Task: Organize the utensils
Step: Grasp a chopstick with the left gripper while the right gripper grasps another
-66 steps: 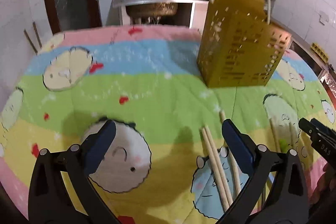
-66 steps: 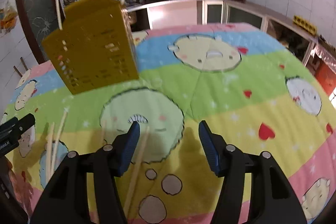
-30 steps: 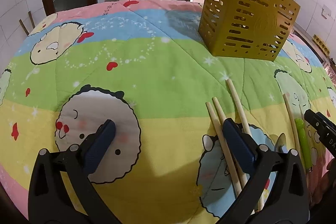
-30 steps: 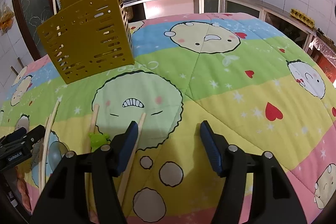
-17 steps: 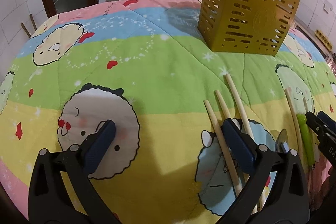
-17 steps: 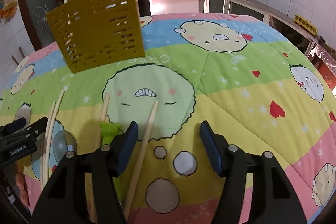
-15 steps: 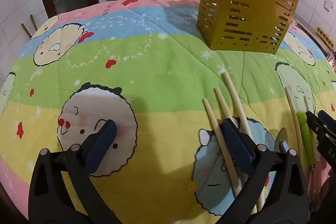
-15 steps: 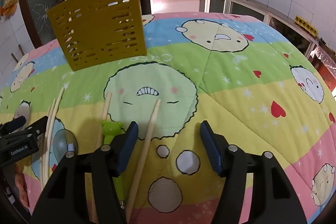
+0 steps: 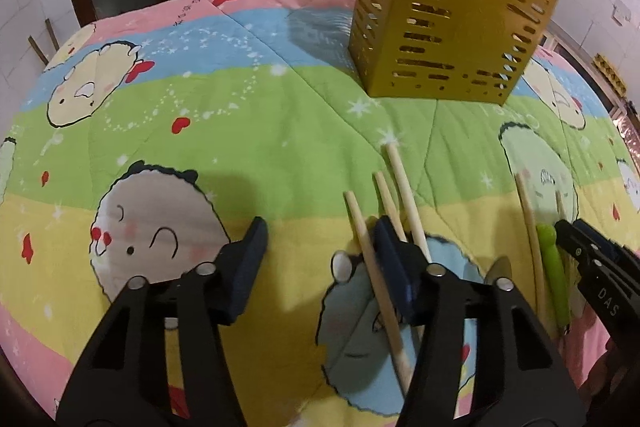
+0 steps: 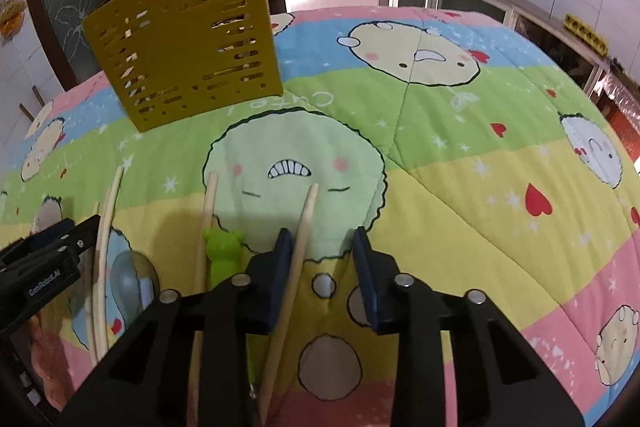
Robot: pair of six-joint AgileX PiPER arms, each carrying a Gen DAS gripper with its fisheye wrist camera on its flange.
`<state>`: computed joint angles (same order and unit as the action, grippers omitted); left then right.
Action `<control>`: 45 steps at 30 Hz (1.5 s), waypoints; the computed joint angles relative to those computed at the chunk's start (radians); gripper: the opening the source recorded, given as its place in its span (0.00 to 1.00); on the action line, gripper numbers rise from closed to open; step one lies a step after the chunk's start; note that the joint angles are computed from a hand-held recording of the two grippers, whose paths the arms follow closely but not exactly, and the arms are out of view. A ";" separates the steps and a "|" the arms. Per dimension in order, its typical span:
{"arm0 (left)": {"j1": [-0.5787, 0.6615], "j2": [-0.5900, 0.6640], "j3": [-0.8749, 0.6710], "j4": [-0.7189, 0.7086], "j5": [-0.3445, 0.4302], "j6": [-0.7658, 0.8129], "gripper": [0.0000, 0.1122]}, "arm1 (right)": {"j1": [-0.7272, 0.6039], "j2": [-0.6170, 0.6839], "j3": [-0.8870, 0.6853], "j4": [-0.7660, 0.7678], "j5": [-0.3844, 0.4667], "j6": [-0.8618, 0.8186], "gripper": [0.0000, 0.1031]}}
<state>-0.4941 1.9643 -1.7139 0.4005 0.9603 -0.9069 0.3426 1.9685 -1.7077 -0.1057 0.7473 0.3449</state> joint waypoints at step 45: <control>-0.109 -0.193 0.052 0.336 -0.104 -0.209 0.04 | -0.070 -0.218 0.123 0.065 -0.347 -0.047 0.06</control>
